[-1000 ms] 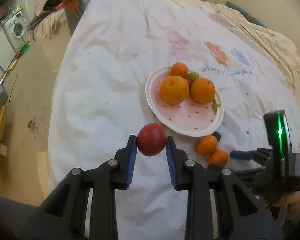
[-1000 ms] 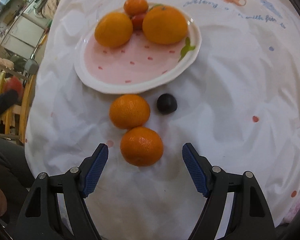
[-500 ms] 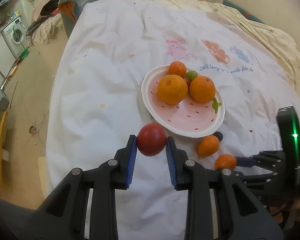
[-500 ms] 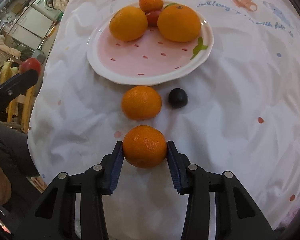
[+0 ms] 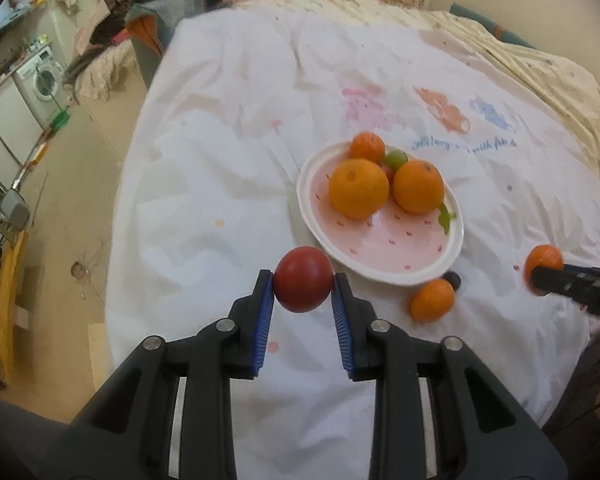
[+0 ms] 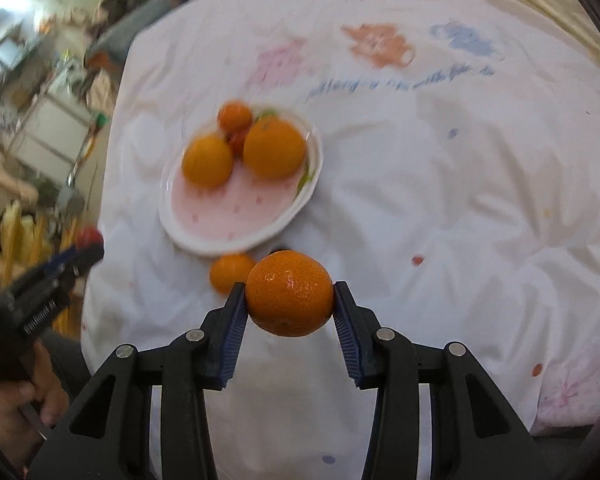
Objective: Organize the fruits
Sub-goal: 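Carry the tomato and mandarin over the plate and lower them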
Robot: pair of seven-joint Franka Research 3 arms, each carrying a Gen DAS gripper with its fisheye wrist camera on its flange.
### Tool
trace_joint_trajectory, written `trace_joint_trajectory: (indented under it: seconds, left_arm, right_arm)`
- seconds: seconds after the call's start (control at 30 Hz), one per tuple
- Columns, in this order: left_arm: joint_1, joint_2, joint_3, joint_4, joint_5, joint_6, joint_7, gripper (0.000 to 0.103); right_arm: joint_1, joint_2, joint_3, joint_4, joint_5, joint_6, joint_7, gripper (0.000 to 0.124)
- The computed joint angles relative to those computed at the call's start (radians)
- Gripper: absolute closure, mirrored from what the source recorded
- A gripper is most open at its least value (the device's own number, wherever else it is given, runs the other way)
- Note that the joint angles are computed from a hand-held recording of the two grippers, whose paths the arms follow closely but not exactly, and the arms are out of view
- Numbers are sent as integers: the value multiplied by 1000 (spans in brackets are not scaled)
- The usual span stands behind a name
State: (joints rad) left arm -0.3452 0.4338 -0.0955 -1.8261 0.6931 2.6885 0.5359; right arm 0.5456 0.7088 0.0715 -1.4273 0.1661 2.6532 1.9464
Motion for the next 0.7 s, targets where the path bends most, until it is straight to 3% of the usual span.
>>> trace_joint_trajectory:
  seconds: [0.23,0.4,0.47,0.53,0.7]
  left_arm:
    - [-11,-13,21,18,42,2,-57,78]
    - [7,-3,3,66,23,12,-27,78]
    - [14,12,-4,95,4,12,7,78]
    - [10,34,-5,135,-9,-9,38,78]
    - [26,118,-34,247,-103,-43,172,78]
  right_arm:
    - [-18,-24,30,-34,43,201,-40,80]
    - [-58,-13,80,3,88,264,-142,79]
    - [-107,7,141,34,137,266,-208,79]
    - [-126,40,162,86,182,242,-235,79]
    - [-124,135,144,235,239,124,-221,79]
